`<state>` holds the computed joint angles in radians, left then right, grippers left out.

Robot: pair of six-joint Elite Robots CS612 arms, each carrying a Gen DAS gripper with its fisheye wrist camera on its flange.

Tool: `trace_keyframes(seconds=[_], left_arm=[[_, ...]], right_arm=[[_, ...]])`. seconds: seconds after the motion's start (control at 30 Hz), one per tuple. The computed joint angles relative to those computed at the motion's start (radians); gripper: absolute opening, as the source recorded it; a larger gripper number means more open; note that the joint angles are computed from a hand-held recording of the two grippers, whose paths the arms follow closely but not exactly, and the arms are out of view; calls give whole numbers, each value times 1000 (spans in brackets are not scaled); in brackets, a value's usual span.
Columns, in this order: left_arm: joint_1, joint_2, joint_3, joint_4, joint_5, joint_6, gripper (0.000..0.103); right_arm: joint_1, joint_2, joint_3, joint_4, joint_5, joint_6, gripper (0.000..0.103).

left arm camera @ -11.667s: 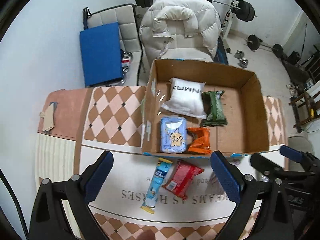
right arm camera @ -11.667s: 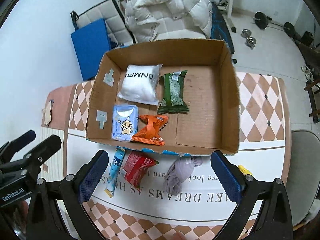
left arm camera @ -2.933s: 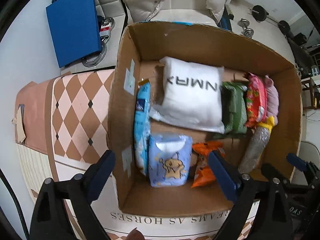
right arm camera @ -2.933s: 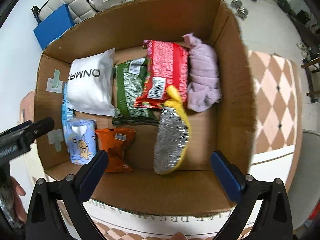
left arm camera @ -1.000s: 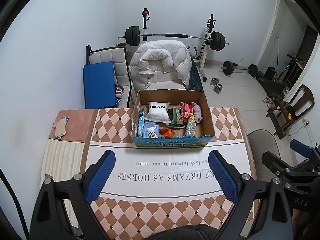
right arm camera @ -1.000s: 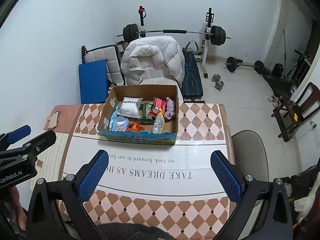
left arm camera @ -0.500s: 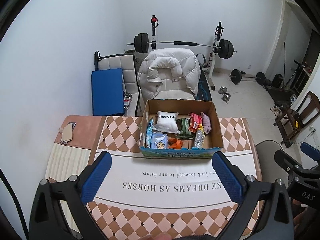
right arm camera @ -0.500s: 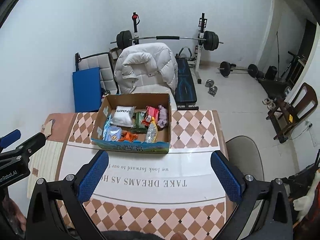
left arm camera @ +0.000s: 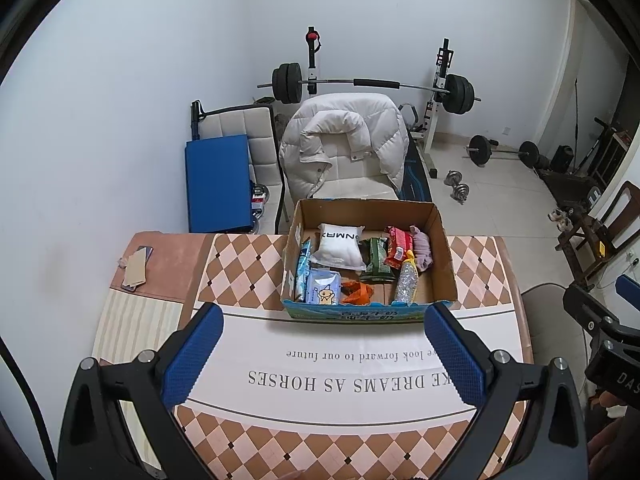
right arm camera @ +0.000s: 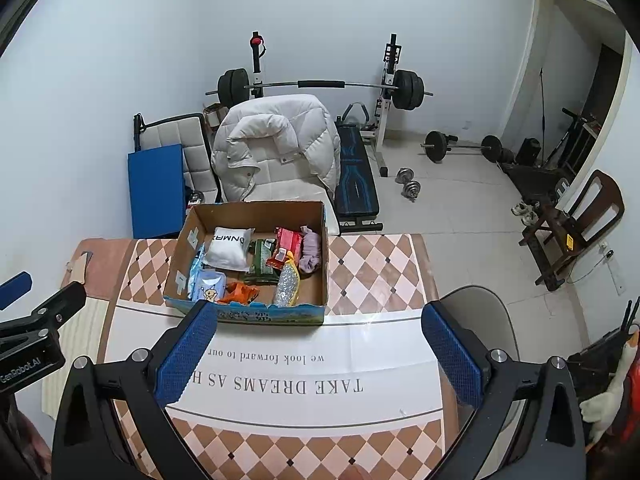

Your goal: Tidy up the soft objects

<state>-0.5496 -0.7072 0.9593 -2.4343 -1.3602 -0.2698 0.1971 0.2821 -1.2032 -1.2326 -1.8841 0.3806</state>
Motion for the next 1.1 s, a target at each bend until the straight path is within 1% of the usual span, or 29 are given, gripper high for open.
trace_keyframes(seconds=[0.17, 0.47, 1.1], left_arm=[[0, 7, -8, 6, -7, 2, 103], [0, 3, 0, -5, -13, 3, 103], [-6, 0, -2, -5, -1, -7, 103]], right_arm=[[-1, -4, 11, -14, -3, -14, 103], [3, -6, 15, -18, -1, -16, 103], [9, -12, 18, -19, -25, -17, 103]])
